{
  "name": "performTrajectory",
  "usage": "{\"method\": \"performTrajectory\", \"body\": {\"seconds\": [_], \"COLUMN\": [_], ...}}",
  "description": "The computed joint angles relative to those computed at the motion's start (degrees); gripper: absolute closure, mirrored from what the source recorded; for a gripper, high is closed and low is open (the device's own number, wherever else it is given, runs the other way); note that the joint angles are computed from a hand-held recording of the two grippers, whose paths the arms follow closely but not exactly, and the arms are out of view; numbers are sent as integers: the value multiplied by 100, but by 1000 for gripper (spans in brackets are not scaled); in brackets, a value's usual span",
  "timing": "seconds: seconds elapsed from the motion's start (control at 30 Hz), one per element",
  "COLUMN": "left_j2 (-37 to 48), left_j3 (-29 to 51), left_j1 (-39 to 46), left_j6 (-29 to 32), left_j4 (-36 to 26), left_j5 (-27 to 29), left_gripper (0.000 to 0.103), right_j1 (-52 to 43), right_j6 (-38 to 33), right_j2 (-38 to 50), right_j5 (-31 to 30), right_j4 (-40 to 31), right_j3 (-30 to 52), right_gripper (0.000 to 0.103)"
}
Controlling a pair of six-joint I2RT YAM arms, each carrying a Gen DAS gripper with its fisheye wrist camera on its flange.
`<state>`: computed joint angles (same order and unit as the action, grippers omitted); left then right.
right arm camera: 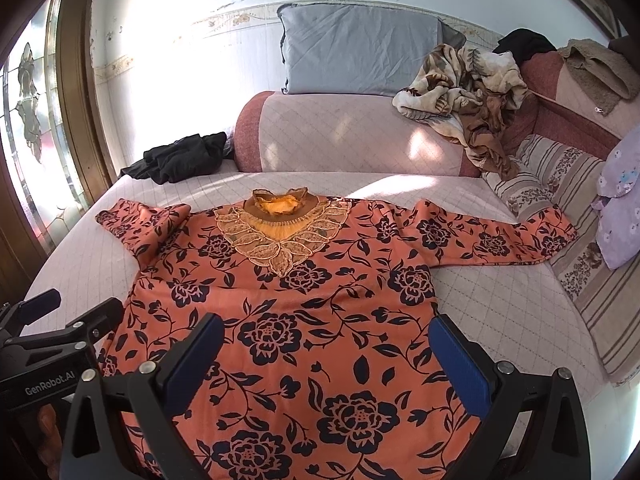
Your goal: Fold small clothes
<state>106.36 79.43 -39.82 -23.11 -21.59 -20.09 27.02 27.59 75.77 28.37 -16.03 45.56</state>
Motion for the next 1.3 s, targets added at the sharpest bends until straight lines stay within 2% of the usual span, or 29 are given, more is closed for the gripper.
{"method": "performTrajectory", "body": {"seconds": [0.67,0.73,0.87,0.97,1.03,1.17,1.27,1.3], "left_j2": [74,56,239,543,869,1725,2339,2511], "left_j3": [78,34,141,345,628,1430,2070,2254], "left_j1": [118,278,900,1541,1949,2649,2988,3087], "left_j6": [31,7,-15,-95,-146,-247,-373,-418], "left_j4": [-6,48,12,-25,-134,-459,-729,-779], "left_j5": [149,351,733,828,756,624,498,445], "left_gripper": [0,0,0,0,0,0,0,0], "right_j1": [-126,-325,-1297,-2615,-3713,-5610,-6536,-6760], "right_j6": [-59,-111,-214,-408,-532,-371,-119,18], "right_j2": [99,49,-342,-518,-305,1181,2584,3054], "right_j5": [-181,-605,-2040,-3145,-3952,-5125,-5399,-5426], "right_j4": [175,288,823,1072,1207,1653,1718,1663], "right_j3": [-78,-154,-587,-713,-575,125,1071,1469], "right_gripper": [0,0,0,0,0,0,1,4]}}
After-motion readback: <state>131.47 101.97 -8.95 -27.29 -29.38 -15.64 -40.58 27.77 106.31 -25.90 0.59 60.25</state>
